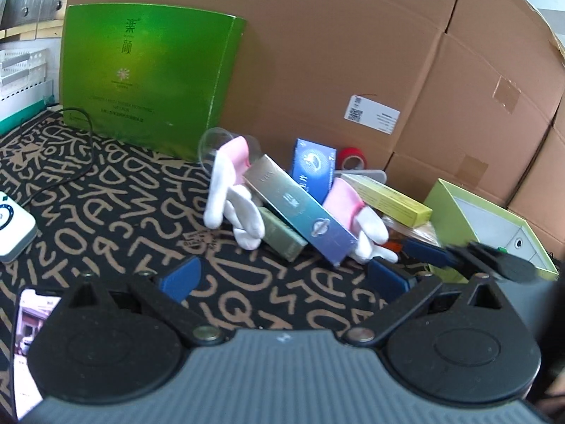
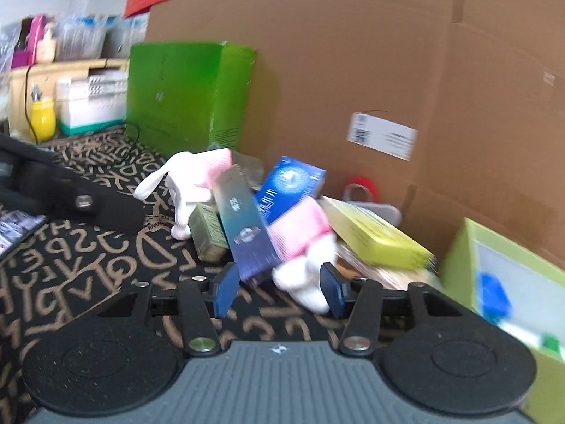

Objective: Organize objects
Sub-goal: 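Grasp the olive box with the left tool while the right tool grasps the silver VIVX box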

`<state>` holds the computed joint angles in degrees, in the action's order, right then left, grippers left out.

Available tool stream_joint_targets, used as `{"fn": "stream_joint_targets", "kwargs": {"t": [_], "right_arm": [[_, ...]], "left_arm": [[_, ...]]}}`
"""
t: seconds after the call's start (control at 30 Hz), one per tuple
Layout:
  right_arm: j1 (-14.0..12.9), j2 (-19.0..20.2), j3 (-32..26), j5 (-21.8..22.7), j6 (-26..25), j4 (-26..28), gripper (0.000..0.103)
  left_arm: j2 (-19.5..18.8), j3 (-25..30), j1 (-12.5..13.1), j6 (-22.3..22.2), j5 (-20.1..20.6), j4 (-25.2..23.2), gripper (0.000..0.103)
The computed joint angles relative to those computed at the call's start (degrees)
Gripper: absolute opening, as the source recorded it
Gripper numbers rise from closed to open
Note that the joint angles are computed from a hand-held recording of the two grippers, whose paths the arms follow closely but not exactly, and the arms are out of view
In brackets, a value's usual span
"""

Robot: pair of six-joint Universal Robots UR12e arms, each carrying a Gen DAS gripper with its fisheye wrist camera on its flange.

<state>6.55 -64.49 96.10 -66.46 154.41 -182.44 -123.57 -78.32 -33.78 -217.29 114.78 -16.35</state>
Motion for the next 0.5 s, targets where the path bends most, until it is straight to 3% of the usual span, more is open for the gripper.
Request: {"fn": "stream_joint_targets", "kwargs": {"t": [0.13,0.23,0.27,0.3,0.5], "right_arm": [[1.69,2.35,-3.55,-1.48,-4.09,3.96,0.051],[2.10,2.90,-4.26,-3.04,-4.59,4.05,0.025],[1.79,2.53,-3.98,-2.64,-3.23,3.70,0.010],[1.40,1.92,-3.61,-2.34,-1.75,4.19,0.005],[-1.44,-2.35,2.09,-1.49,-1.02,4.18,0.004]], "left_arm": [[-0.49,0.63,0.52,-0.28,-0.96,-0.65,0.103],[-1.23,1.65,1.22,-1.12,-3.59,-1.40,0.102],[-1.63,2.18,1.50,-1.75,-4.43,-1.66,0.102],[-2.18,2.99,1.62,-2.94,-4.51,-2.45,0.102],[-6.75,9.76,2.46,-4.58,-3.74,-9.28,0.091]]}}
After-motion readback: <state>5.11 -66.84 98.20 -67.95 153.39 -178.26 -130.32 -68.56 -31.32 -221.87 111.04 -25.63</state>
